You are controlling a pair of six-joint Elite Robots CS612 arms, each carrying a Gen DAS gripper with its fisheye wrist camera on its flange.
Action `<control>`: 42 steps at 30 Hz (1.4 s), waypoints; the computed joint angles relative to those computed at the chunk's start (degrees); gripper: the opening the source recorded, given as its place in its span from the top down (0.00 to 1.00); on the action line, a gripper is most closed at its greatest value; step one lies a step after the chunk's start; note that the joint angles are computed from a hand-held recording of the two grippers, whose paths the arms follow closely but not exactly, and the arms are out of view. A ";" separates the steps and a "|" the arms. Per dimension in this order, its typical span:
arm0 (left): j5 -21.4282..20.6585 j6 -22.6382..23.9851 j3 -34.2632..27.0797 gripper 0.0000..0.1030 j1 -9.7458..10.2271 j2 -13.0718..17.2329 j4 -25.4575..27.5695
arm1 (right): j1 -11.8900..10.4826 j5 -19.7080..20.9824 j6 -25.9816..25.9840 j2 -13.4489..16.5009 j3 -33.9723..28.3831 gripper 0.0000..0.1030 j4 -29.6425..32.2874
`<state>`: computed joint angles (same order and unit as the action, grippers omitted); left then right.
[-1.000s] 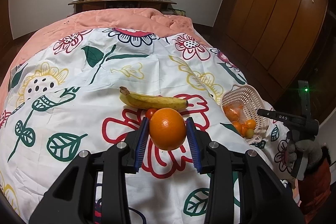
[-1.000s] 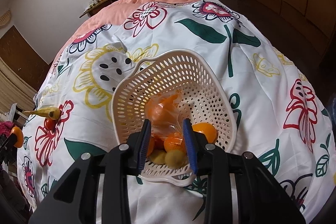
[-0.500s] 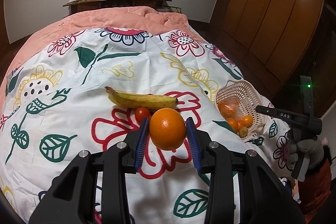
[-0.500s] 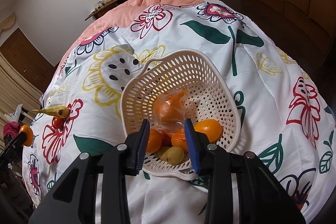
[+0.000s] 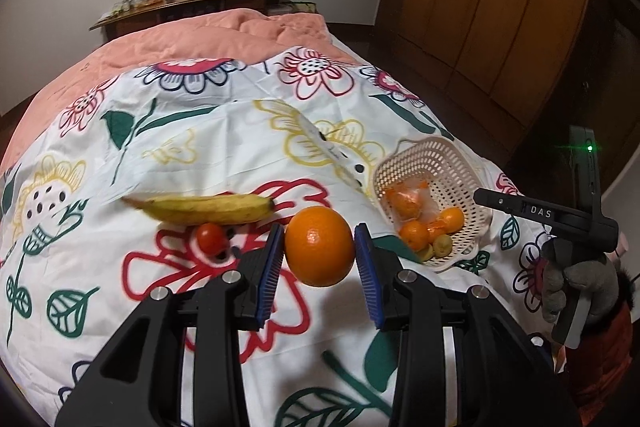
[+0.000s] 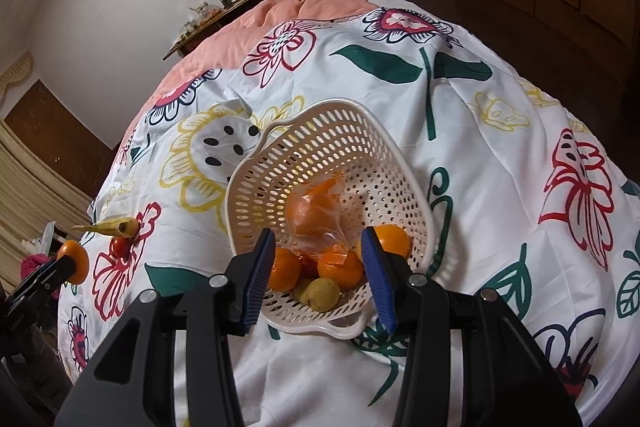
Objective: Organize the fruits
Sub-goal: 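Carry the orange into the white basket and open the left tool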
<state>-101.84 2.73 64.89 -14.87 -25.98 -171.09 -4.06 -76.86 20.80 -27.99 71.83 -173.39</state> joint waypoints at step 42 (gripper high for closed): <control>-7.97 1.98 -17.76 0.47 -3.05 8.65 13.92 | -0.89 2.44 1.48 0.09 1.42 0.56 -2.92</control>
